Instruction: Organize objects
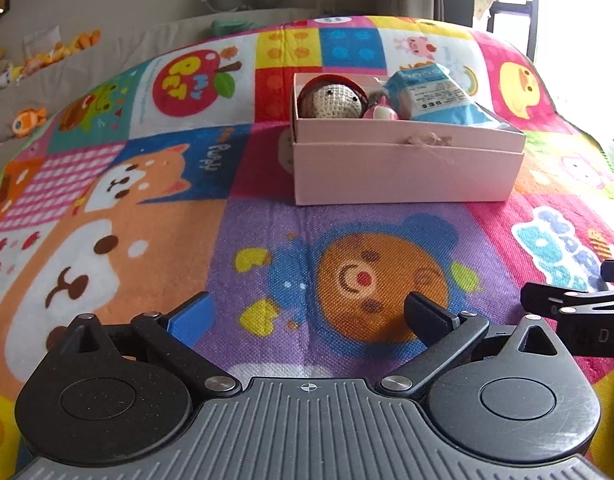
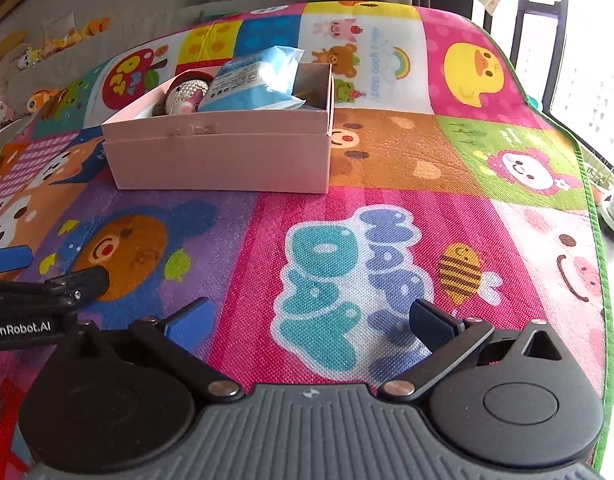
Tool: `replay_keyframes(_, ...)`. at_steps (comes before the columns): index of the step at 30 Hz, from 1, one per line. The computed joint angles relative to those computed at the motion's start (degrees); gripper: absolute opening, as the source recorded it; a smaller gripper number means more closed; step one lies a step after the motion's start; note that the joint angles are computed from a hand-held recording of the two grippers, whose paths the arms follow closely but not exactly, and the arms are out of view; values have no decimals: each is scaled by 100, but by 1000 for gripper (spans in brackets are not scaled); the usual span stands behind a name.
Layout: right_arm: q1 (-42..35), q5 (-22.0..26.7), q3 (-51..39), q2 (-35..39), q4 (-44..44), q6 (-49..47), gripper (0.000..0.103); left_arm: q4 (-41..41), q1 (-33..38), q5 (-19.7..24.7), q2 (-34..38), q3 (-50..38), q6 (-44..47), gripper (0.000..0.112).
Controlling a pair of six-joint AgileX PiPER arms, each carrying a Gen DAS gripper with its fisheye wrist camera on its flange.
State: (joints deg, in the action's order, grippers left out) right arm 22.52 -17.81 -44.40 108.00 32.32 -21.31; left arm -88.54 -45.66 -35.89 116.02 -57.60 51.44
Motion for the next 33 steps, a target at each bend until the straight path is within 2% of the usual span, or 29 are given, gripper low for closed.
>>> replay_keyframes(2, 148, -497, -13, 196, 423, -72, 103, -27, 17, -2, 15, -26, 13, 103)
replay_keyframes(8, 153, -514, -94, 249, 561, -204, 103, -69, -14, -44, 27, -37, 59, 103)
replay_keyframes(20, 126, -489, -116, 275, 351, -99, 103, -371, -29, -143, 127, -260, 338, 103)
replay_keyframes(33, 104, -465, -102, 262, 194, 34, 103, -355, -24, -138, 126, -249, 325, 103)
